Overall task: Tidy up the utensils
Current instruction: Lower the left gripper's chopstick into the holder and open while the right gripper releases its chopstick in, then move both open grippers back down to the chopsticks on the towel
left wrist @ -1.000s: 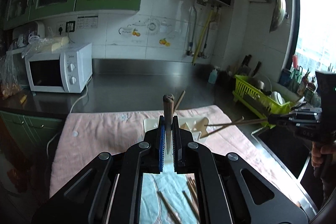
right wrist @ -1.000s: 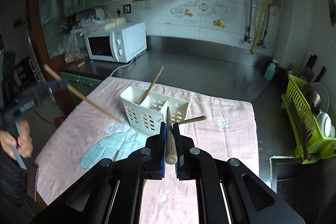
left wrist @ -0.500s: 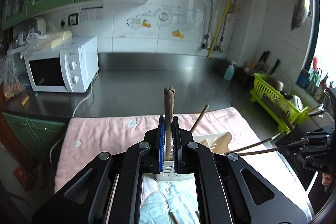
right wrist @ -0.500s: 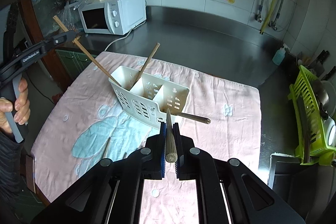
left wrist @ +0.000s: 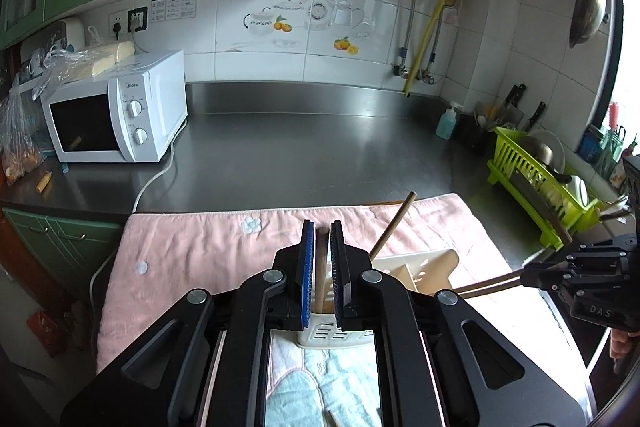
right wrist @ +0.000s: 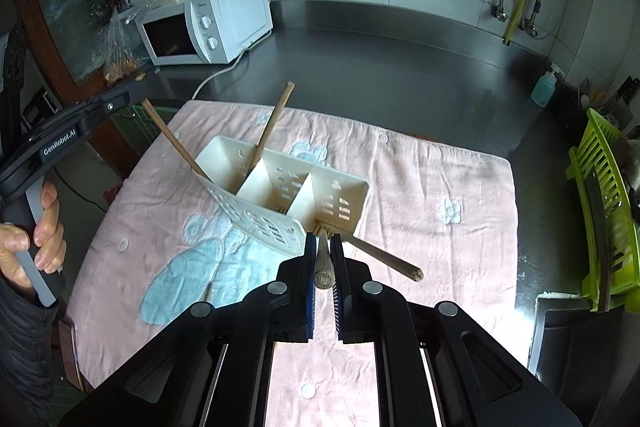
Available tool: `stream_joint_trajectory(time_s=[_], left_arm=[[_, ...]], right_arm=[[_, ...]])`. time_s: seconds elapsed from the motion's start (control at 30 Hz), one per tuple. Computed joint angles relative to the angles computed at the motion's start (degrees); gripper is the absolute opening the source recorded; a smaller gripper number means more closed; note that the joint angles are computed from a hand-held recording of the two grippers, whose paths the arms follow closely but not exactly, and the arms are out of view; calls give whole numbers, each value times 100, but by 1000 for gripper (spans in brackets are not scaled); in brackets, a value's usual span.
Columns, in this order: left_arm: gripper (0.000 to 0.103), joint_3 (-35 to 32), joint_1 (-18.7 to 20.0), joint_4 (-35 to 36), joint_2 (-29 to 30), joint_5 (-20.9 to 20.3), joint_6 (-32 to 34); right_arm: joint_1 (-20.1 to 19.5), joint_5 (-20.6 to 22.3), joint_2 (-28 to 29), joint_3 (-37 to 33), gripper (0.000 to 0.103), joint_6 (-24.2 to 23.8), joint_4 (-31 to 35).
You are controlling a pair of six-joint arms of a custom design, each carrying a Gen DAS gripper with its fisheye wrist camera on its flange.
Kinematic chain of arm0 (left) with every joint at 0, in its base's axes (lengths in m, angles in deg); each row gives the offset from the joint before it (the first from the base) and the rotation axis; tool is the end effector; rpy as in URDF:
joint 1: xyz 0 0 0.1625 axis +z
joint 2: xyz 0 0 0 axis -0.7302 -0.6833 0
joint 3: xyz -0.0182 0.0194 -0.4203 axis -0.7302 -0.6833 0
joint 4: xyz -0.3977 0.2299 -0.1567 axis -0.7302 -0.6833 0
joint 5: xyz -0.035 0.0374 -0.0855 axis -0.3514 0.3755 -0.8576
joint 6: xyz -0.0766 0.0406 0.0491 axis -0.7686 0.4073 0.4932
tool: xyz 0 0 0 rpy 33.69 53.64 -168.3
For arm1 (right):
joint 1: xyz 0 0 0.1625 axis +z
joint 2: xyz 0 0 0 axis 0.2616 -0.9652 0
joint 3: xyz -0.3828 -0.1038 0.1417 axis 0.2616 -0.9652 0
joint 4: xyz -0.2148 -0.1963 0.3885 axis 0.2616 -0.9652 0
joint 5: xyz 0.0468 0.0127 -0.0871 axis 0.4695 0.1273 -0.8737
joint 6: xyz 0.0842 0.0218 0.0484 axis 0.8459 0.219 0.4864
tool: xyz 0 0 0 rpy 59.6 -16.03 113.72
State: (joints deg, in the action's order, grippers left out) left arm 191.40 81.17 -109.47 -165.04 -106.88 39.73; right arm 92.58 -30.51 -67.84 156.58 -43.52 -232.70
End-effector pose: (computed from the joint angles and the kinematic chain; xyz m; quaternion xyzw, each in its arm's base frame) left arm -0.3082 -0.4721 0.2305 0.1815 0.8472 -0.4263 0.2598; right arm 0.2440 -0.4880 0.2969 0.2953 -0.8977 0.1906 0.2656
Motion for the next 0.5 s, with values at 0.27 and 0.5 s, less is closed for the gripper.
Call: stream_joint_trajectory(time_s=[0.27,0.5], left_arm=[[19,304,-308,136,-354,123,-297],[31,944,-884,1184,-1049,315,-1362]], right_arm=[[82,240,-481,390,24,-149,-542],[81,383,-1437,1461,25,-427,-868]])
